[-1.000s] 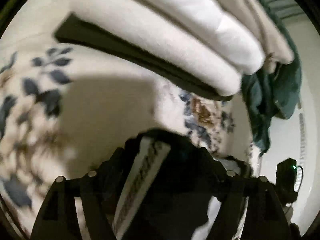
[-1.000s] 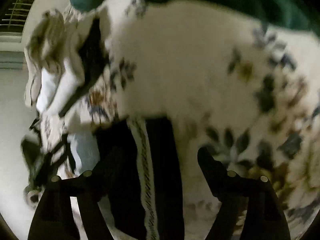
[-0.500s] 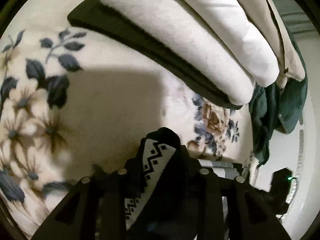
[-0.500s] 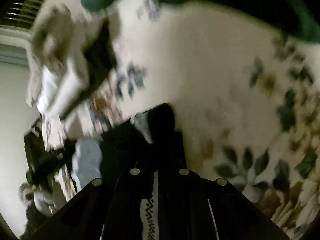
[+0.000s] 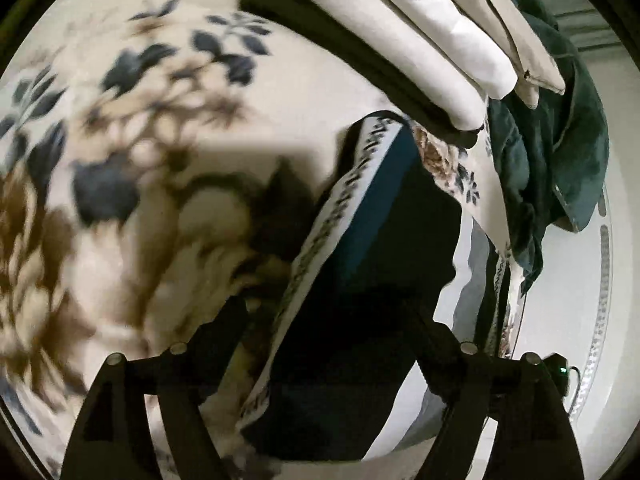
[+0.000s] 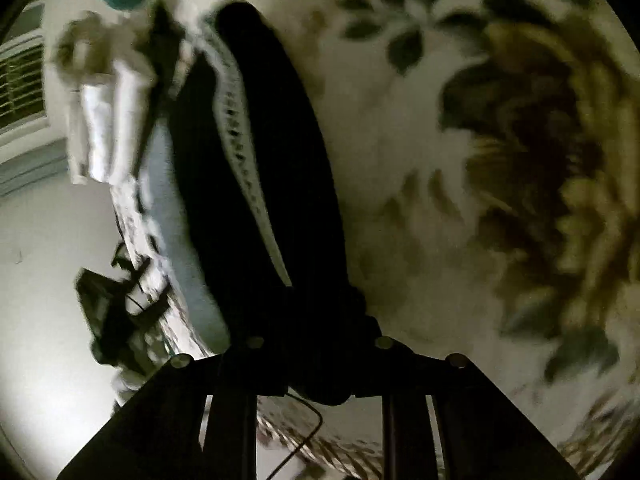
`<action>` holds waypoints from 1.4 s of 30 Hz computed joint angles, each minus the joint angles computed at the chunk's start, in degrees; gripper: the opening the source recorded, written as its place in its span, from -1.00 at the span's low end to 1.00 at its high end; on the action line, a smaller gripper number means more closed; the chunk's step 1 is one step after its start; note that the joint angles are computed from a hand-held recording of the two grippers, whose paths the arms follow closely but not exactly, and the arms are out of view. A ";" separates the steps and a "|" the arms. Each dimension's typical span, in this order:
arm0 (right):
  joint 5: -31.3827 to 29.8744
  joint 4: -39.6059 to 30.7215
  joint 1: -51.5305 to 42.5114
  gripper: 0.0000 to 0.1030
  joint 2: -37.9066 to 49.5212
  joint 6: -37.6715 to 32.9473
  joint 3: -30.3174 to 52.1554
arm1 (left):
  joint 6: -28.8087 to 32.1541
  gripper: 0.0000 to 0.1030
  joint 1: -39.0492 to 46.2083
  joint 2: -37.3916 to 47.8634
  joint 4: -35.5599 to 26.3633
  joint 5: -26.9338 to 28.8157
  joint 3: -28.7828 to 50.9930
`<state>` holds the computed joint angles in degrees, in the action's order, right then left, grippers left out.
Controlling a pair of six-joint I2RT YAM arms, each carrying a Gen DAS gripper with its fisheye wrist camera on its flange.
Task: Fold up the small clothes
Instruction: 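Place the folded sweater onto the clothes stack with both tools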
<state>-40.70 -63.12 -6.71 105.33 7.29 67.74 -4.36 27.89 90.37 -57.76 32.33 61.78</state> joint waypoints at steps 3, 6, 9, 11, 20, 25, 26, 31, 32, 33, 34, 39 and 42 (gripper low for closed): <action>-1.86 -0.85 -1.46 -0.63 -2.27 0.01 -1.64 | 0.66 0.51 1.70 -0.13 0.14 1.39 -2.12; 3.99 0.75 0.51 -0.56 0.41 -3.02 -3.15 | 1.34 0.51 1.83 2.00 1.11 2.85 -2.45; 6.08 5.39 0.70 -0.08 1.24 -0.97 -5.99 | 2.37 0.51 1.11 4.63 2.39 5.37 -1.64; -3.79 11.57 -2.76 0.26 -1.48 -0.19 -10.61 | 3.82 0.51 0.17 7.31 2.74 8.31 -0.67; -21.57 16.57 2.18 0.93 17.46 -9.53 -2.23 | 5.85 0.79 -2.94 18.72 5.57 19.36 2.47; -21.71 20.19 9.65 0.49 18.31 -4.82 -1.22 | 1.24 0.05 -3.97 13.12 12.32 19.87 -1.70; -21.77 21.04 10.62 -0.18 18.68 -2.51 -1.06 | -0.04 -0.24 -4.05 10.95 14.16 19.62 -3.22; -20.04 24.28 12.10 -0.30 10.75 2.37 -5.02 | -3.13 -0.48 -2.60 4.41 11.90 19.73 -3.35; -19.69 22.73 12.46 -0.31 8.88 2.24 -4.66 | -2.47 -0.49 -2.43 3.98 9.99 19.99 -2.18; -19.17 21.67 12.76 -0.32 7.53 2.07 -4.21 | -1.67 -0.50 -2.18 2.96 7.59 19.89 -0.70; -18.61 22.99 14.93 -0.32 6.35 5.41 -2.96 | -0.17 -0.50 -1.53 2.87 5.10 19.87 0.86; -16.63 10.36 16.56 -0.33 2.87 4.19 9.34 | 0.31 -0.50 -0.73 3.49 -5.70 20.25 14.00; -15.65 2.79 18.50 -0.33 6.00 5.36 23.96 | -0.50 -0.50 -0.40 7.87 -12.96 20.23 29.24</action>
<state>-56.34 -60.33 11.79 111.33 12.65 91.70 -4.85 27.49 98.24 -70.72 52.56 91.02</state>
